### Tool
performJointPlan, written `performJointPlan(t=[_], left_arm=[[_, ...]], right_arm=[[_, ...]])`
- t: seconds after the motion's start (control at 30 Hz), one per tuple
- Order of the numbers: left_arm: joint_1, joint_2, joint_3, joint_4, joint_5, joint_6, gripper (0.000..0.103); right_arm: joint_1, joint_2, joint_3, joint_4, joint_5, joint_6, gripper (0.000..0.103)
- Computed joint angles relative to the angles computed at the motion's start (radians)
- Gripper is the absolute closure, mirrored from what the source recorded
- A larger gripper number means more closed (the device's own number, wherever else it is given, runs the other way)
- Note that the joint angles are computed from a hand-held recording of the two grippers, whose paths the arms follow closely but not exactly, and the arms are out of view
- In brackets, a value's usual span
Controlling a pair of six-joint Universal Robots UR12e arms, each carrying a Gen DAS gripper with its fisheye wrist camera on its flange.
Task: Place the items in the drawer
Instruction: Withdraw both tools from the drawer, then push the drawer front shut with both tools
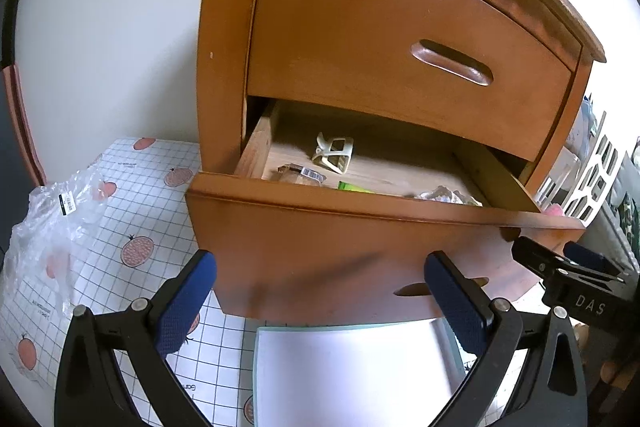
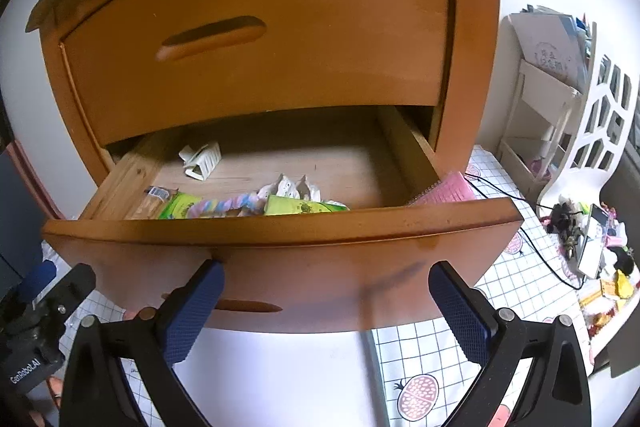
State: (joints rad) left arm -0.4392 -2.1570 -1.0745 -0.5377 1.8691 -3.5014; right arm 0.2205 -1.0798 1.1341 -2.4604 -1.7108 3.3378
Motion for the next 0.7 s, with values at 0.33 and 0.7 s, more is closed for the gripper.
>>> performJointPlan(t=[0.33,0.7], left_arm=[[0.005,0.005,-0.012,-0.01,-0.013,-0.002,0.0],[0.013,0.0,-0.01,-0.018,-0.043,-0.019,0.0]], right_arm=[[-0.035,-0.017,-0.008,-0.059,0.034,-0.017,0.0],[-0.094,0.047,-0.17,0.211,-0.152,0.064,0.0]])
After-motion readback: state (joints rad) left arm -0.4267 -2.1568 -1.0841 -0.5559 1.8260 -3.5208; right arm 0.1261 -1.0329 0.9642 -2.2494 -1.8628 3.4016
